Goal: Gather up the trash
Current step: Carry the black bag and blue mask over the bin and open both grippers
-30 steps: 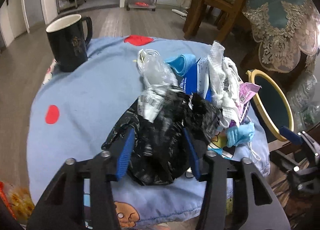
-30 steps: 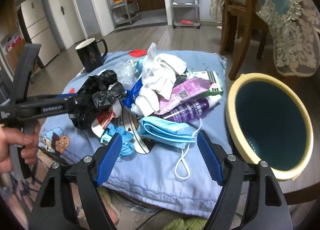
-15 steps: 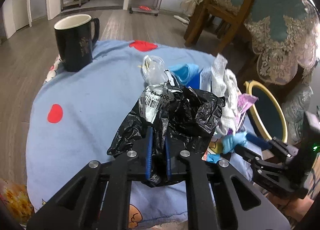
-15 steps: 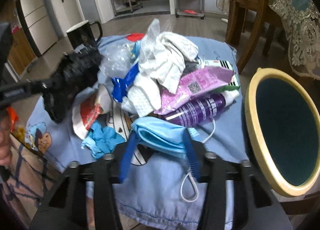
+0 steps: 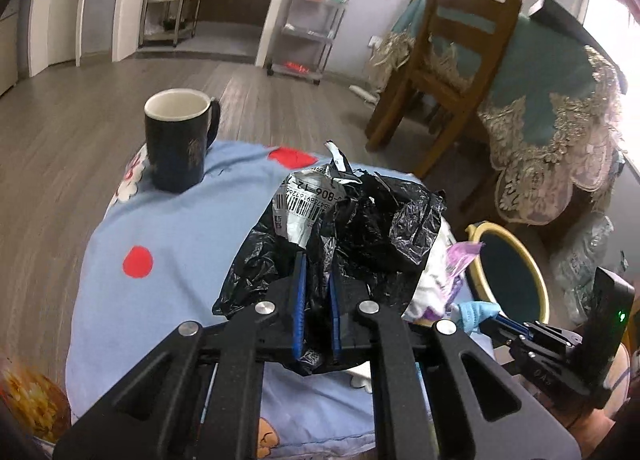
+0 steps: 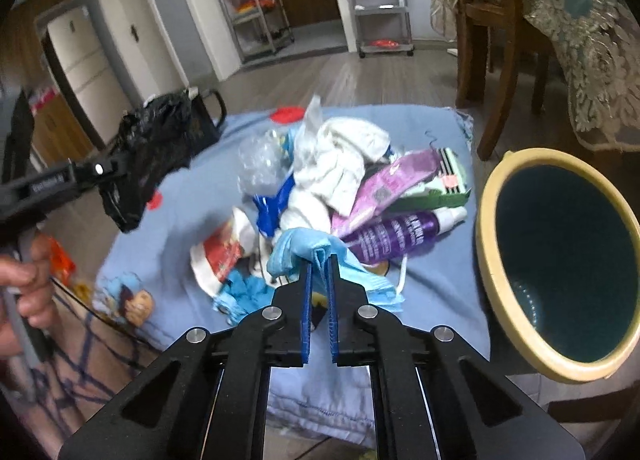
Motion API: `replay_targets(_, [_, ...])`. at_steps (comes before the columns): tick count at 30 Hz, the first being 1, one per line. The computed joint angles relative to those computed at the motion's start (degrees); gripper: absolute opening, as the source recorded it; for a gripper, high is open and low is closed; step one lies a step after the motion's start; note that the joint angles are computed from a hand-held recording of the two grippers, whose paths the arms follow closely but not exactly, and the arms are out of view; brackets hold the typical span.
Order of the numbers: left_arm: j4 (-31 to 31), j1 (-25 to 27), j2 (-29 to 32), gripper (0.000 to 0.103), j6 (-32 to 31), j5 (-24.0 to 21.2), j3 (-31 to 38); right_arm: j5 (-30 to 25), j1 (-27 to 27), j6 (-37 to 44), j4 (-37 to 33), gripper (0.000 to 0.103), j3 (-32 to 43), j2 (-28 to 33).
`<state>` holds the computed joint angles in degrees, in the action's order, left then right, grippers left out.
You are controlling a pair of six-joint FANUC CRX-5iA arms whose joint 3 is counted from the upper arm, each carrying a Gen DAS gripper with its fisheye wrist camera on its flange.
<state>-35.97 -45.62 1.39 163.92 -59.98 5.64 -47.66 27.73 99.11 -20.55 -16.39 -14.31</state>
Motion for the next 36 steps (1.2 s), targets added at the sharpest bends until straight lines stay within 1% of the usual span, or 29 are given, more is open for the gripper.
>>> replay_targets(3, [-1.36, -0.96, 0.36, 0.009, 0.07, 0.02, 1.29, -1.4, -3.01, 2.15, -3.87, 0.007, 1.68, -0.27])
replay_targets(7, [-1.49, -1.61, 1.95, 0.009, -2.28, 0.34, 3.92, -3.11, -7.82, 4.63, -9.34, 0.007, 3.32, -1.07])
replay_targets(8, [-1.27, -1.63, 2.45, 0.009, -3.22, 0.55, 4.62, -3.02, -8.4, 4.52, -9.81, 0.007, 3.53, -1.22])
replay_targets(10, [0.02, -1.29, 3.65, 0.009, -5.52, 1.62, 6.03, -2.76, -9.64, 4.26, -10.69, 0.007, 3.81, -1.66])
replay_targets(14, [3.27, -0.53, 6.51, 0.009, -10.53, 3.91, 9.07, -2.76, -14.45, 4.25, -13.75, 0.007, 4.78, -2.38])
replay_targets(17, [5.5, -0.26, 8.6, 0.009, -13.7, 5.35, 11.09, -1.61, -17.26, 3.15, -14.51, 0.007, 5.12, -2.83])
replay_targets(23, [13.4, 1.31, 15.06, 0.009, -20.87, 10.63, 16.94, 1.15, -22.12, -0.51, -14.8, 0.007, 4.96, -3.32])
replay_targets(26, [18.07, 2.25, 18.34, 0.009, -23.47, 13.2, 19.33, 0.35, -26.1, -0.25, -18.53, 0.007, 5.85, -2.02])
replay_targets(29, [24.12, 3.22, 23.15, 0.009, -26.59, 15.52, 23.13, -0.56, -29.48, -0.82, -21.47, 0.007, 6.89, 0.0])
replay_targets(33, [29.2, 3.26, 30.11, 0.009, -30.44, 15.18, 30.33, -1.09, -32.17, -2.82, -23.83, 0.007, 7.53, 2.22])
replay_targets(36, [31.58, 3.27, 34.33, 0.009, -31.0, 14.4, 34.77, -0.26, -32.14, -6.88, -21.73, 0.007, 7.41, 3.86])
